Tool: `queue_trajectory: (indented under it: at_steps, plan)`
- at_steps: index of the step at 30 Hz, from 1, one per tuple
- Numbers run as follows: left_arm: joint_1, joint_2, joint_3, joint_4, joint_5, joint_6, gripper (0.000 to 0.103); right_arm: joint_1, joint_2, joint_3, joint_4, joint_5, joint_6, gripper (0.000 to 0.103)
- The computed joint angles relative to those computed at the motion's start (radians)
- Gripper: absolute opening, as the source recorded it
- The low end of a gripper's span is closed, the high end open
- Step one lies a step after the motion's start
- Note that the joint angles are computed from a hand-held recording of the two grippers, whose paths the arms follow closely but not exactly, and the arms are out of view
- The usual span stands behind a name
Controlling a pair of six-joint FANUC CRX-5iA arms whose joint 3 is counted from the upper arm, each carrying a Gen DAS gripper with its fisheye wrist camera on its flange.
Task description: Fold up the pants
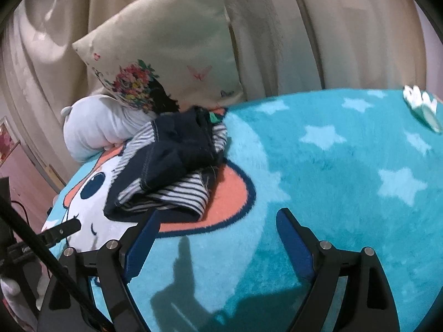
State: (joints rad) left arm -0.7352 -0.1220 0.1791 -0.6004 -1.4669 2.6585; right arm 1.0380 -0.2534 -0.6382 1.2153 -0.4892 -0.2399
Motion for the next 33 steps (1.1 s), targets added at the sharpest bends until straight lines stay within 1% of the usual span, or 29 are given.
queue_trajectory:
  at_steps: [6, 9, 17, 24, 33]
  plan:
    - [-0.025, 0.054, 0.053, 0.005, -0.025, -0.04, 0.103, 0.013, 0.013, 0.029, 0.004, -0.034, 0.064, 0.088]
    - [-0.038, 0.066, 0.064, -0.003, -0.033, -0.044, 0.103, 0.022, 0.021, 0.03, 0.007, -0.042, 0.068, 0.088]
    - [-0.065, 0.076, 0.081, -0.032, -0.053, -0.045, 0.103, 0.052, 0.037, 0.029, 0.007, -0.073, 0.088, 0.088]
    - [-0.063, 0.075, 0.078, -0.025, -0.051, -0.051, 0.103, 0.052, 0.032, 0.026, -0.005, -0.085, 0.084, 0.088]
    - [-0.059, 0.078, 0.072, -0.028, -0.056, -0.048, 0.103, 0.063, 0.045, 0.043, -0.037, -0.099, 0.113, 0.088]
